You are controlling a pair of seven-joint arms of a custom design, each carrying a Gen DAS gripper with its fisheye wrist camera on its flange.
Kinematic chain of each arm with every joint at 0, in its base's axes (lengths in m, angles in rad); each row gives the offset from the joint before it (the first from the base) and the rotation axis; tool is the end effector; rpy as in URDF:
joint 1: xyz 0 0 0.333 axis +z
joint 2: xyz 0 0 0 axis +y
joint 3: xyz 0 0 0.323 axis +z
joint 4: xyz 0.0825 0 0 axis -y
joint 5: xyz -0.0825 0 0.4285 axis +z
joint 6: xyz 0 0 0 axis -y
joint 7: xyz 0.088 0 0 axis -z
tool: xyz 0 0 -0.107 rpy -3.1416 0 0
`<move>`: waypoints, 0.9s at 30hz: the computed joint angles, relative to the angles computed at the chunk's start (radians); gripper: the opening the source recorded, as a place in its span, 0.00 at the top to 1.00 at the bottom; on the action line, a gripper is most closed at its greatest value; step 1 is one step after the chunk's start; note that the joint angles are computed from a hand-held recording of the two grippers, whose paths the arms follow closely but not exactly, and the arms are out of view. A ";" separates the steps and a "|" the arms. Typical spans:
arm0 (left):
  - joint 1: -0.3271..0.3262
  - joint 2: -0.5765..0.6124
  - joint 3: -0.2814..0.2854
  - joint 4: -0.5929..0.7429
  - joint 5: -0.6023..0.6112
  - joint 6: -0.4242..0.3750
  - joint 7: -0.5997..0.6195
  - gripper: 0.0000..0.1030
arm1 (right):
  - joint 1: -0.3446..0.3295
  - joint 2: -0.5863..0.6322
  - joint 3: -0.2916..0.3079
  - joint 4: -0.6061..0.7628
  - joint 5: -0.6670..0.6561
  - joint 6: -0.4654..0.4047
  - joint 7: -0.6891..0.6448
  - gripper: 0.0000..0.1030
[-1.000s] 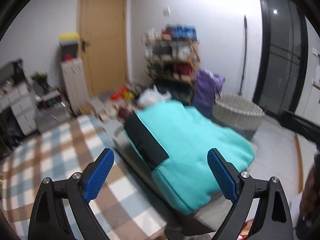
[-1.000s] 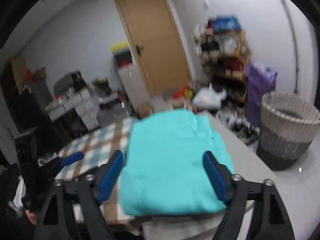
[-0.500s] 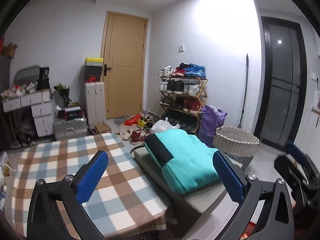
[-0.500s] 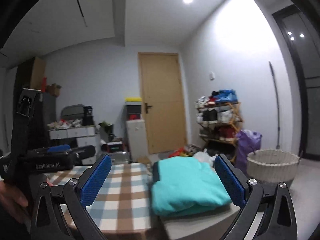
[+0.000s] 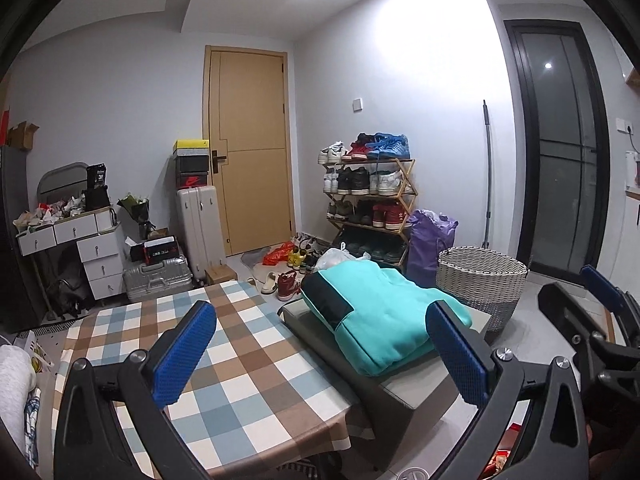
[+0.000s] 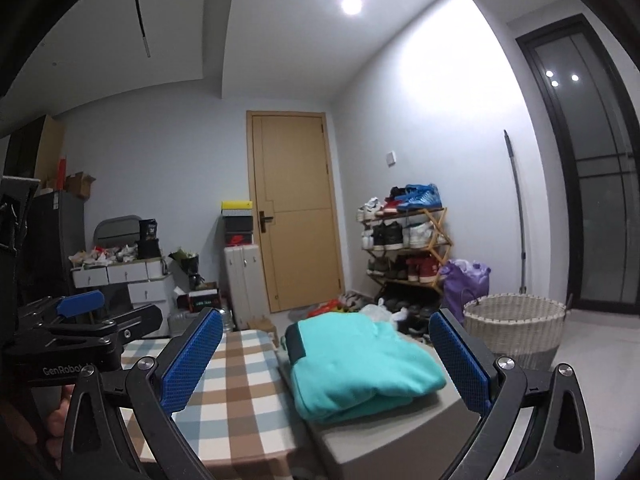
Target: Fold large clothes
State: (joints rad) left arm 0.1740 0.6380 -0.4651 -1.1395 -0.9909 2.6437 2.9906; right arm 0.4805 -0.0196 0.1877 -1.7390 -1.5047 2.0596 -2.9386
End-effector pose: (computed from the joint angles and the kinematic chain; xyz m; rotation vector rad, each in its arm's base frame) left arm 0.8193 -0.0887 0.5515 -0.8209 2.0032 -1.4825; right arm 0.5331 0.3547 0.6533 -0.9530 1.6542 -1.3689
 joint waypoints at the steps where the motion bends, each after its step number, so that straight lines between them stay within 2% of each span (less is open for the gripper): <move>1: 0.000 -0.020 0.015 -0.026 -0.039 -0.006 0.027 0.01 | 0.000 0.000 0.000 -0.002 0.002 -0.005 -0.001 0.00; 2: 0.008 -0.008 -0.004 -0.018 -0.012 0.001 0.013 0.01 | 0.001 0.003 0.000 0.001 0.011 -0.014 -0.009 0.00; 5: 0.013 -0.021 -0.009 -0.044 -0.035 0.019 0.042 0.01 | 0.000 0.000 -0.004 -0.004 0.032 -0.019 -0.005 0.00; 6: 0.022 -0.013 -0.031 -0.044 -0.012 0.039 0.033 0.01 | -0.003 -0.005 -0.005 -0.012 0.032 -0.011 0.006 0.00; 7: 0.023 -0.038 -0.018 -0.079 -0.058 0.039 0.070 0.01 | -0.004 -0.010 -0.004 -0.019 0.031 -0.009 0.017 0.00; 12: 0.002 -0.035 0.014 -0.074 -0.034 0.026 0.028 0.01 | -0.006 -0.018 0.007 -0.028 0.026 -0.039 0.029 0.00; 27: 0.007 -0.061 0.032 -0.101 -0.040 -0.010 0.010 0.01 | 0.010 -0.009 0.020 -0.011 -0.013 -0.082 -0.008 0.00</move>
